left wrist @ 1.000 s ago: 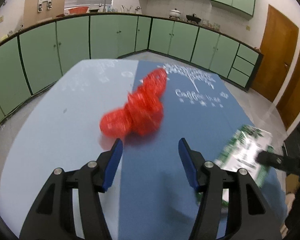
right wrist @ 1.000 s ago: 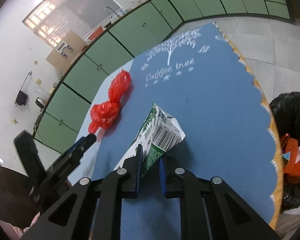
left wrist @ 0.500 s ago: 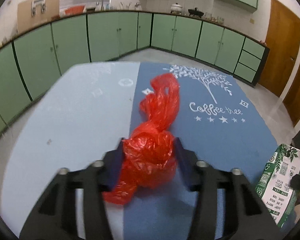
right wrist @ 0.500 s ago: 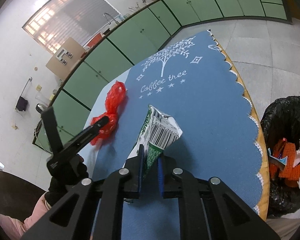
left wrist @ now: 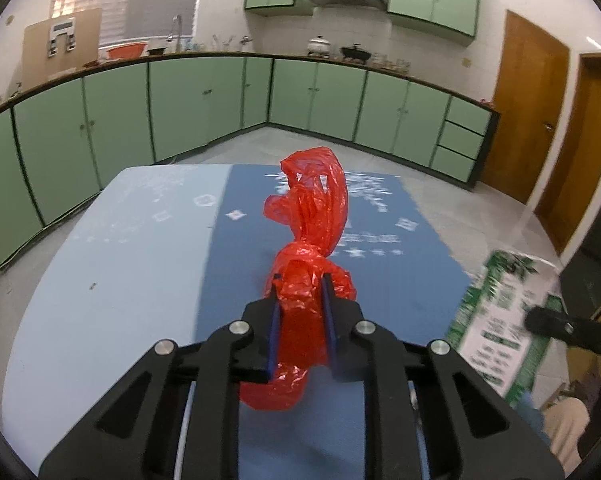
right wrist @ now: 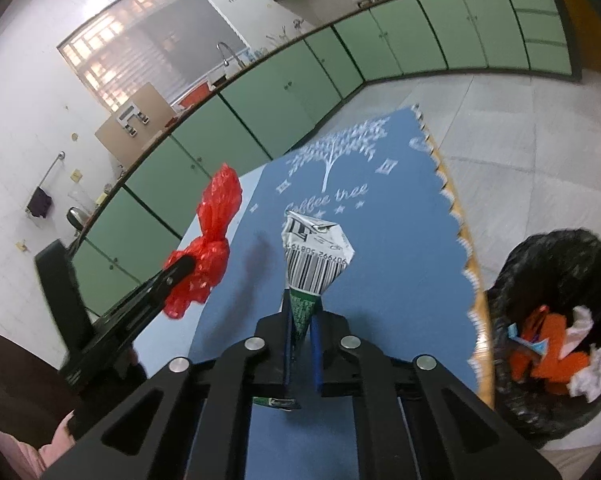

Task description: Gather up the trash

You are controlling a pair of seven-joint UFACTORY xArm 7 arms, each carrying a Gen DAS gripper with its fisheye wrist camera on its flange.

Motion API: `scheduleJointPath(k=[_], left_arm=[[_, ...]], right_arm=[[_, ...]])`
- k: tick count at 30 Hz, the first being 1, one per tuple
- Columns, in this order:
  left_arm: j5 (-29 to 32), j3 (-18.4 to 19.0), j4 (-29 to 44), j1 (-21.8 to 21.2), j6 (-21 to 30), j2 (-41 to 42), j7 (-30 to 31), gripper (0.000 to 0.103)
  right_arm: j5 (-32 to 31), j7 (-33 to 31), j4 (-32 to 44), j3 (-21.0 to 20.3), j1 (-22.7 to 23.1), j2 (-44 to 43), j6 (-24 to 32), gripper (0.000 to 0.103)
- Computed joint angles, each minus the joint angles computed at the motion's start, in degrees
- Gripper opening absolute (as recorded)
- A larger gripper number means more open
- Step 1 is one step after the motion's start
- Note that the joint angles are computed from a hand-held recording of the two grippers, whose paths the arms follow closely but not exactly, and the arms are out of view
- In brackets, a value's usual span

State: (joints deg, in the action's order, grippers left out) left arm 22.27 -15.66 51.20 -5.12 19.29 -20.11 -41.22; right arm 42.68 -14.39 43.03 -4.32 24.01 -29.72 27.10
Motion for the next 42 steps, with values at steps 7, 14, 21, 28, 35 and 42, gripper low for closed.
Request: scheduleJointPath(k=[7, 14, 21, 28, 35, 42], left_arm=[[-2.8, -2.0, 2.4, -4.5, -0.8, 0.7, 0.9, 0.016], [-3.3, -4.1, 10.2, -10.4, -5.1, 9.9, 1.3, 0.016], [2.2, -4.7, 25.6, -18.8, -5.2, 27.2, -0.4, 0.015], [0.1, -1.7, 43.6, -27.3, 2.1, 45.0, 5.2, 0.023], [-3.9, 4.1, 53.4, -33.4, 6.8, 52.8, 7.9, 0.043], [-4.2, 11.0, 53.1, -37.8, 6.5, 50.5, 7.5, 0.057]], right_arm=[[-8.8, 4.8, -2.7, 0.9, -5.9, -6.4, -0.7, 0.007], [-17.7, 7.7, -5.2, -2.6, -12.8, -12.9, 0.9, 0.007], [-22.7, 6.4, -7.0, -8.5, -19.7, -12.2, 1.0, 0.007], [-20.6, 0.3, -6.4, -13.8, -21.5, -3.1, -1.1, 0.008], [-15.2, -5.9, -3.8, -14.1, -23.8, 4.7, -0.7, 0.021], [-14.8, -5.9, -5.2, -11.3, -28.7, 2.4, -1.4, 0.032]])
